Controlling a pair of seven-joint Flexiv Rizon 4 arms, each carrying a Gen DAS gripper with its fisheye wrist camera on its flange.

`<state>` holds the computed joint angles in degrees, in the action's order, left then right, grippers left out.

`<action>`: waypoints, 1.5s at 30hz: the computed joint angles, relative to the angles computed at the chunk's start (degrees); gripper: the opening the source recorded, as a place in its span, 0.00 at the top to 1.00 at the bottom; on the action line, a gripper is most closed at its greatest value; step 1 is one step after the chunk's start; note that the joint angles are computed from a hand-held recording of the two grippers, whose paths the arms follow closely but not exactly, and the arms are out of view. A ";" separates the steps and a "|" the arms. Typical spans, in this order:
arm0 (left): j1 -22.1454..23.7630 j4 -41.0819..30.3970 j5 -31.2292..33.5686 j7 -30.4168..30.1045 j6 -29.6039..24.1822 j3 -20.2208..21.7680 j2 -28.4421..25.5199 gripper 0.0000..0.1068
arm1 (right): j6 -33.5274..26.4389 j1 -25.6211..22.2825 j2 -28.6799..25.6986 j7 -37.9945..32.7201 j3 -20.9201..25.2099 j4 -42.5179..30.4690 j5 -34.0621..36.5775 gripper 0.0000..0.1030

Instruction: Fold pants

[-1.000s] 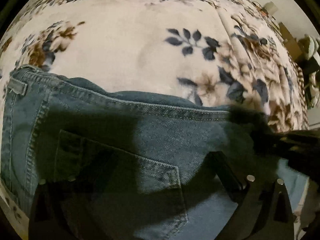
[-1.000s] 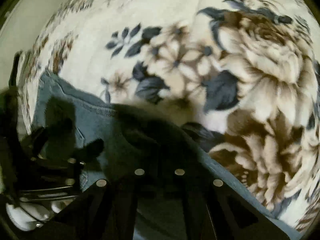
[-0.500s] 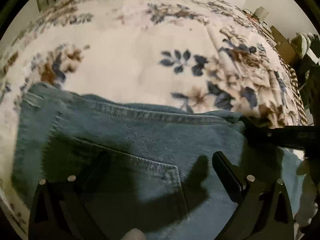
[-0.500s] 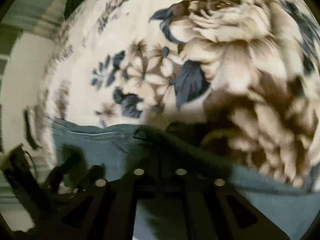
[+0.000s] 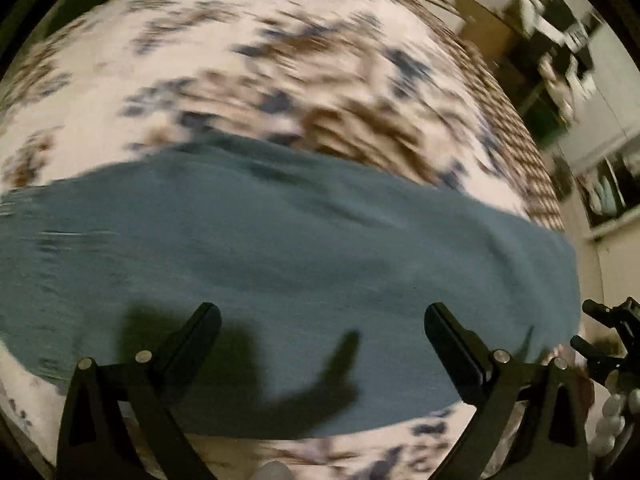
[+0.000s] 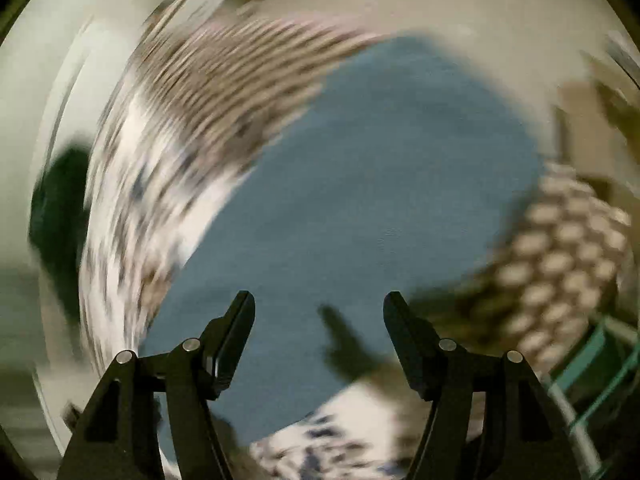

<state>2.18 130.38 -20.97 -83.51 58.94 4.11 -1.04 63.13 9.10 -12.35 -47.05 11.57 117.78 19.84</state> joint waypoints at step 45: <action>-11.04 -21.29 20.41 -20.41 -8.85 -2.76 -19.42 0.04 | -15.70 -28.94 -16.66 -68.11 7.62 -12.00 61.59 0.39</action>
<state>-8.86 109.09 -0.56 -103.92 50.09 1.34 -20.46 47.44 -19.83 -29.01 -115.16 19.19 105.77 81.44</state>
